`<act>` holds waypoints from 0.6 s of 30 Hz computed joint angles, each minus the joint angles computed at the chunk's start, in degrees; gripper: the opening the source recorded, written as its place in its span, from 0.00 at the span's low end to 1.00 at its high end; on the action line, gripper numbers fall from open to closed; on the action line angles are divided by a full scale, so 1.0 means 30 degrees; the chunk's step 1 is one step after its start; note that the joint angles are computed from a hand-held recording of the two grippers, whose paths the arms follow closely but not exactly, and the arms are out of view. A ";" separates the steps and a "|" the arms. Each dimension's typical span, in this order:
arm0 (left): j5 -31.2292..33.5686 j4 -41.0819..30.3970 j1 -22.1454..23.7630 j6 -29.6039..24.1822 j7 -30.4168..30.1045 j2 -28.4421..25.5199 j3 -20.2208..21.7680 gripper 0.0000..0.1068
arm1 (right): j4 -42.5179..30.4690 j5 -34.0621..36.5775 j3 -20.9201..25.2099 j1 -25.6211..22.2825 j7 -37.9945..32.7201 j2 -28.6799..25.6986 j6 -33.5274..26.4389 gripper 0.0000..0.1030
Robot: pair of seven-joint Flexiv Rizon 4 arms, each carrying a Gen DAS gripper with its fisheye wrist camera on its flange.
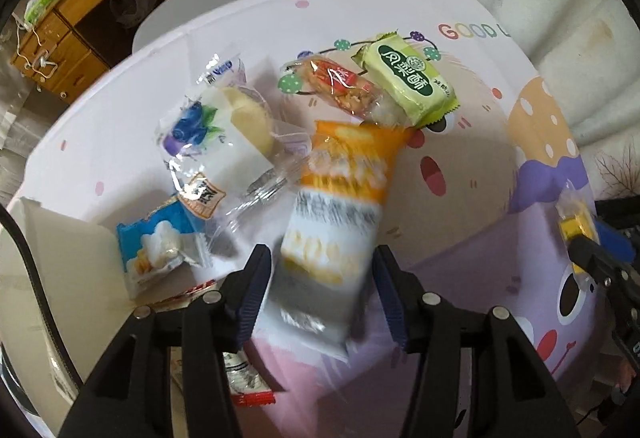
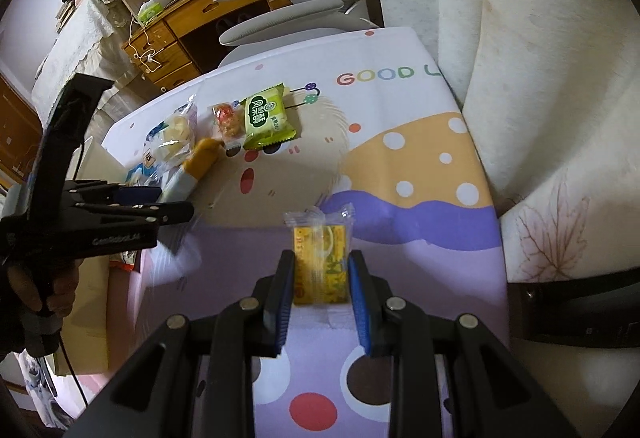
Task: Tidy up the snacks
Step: 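Carry both held snacks up and over the white tray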
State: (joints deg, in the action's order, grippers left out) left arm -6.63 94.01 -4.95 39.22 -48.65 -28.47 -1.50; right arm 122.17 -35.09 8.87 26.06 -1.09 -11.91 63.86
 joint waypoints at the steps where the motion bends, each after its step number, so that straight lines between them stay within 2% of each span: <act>1: 0.0013 -0.0160 -0.0052 -0.0200 -0.0185 -0.0136 0.0016 0.44 | 0.0017 0.0016 0.0018 0.0017 0.0042 0.0032 -0.0054 0.26; 6: -0.0294 0.0000 -0.0022 -0.0033 -0.0182 -0.0076 -0.0135 0.37 | 0.0149 0.0163 0.0121 0.0018 0.0175 0.0210 -0.0135 0.26; 18: -0.0603 0.1532 0.0096 0.0422 -0.0581 0.1137 -0.0015 0.34 | 0.0413 0.0489 0.0551 0.0191 0.0563 0.0740 -0.0293 0.26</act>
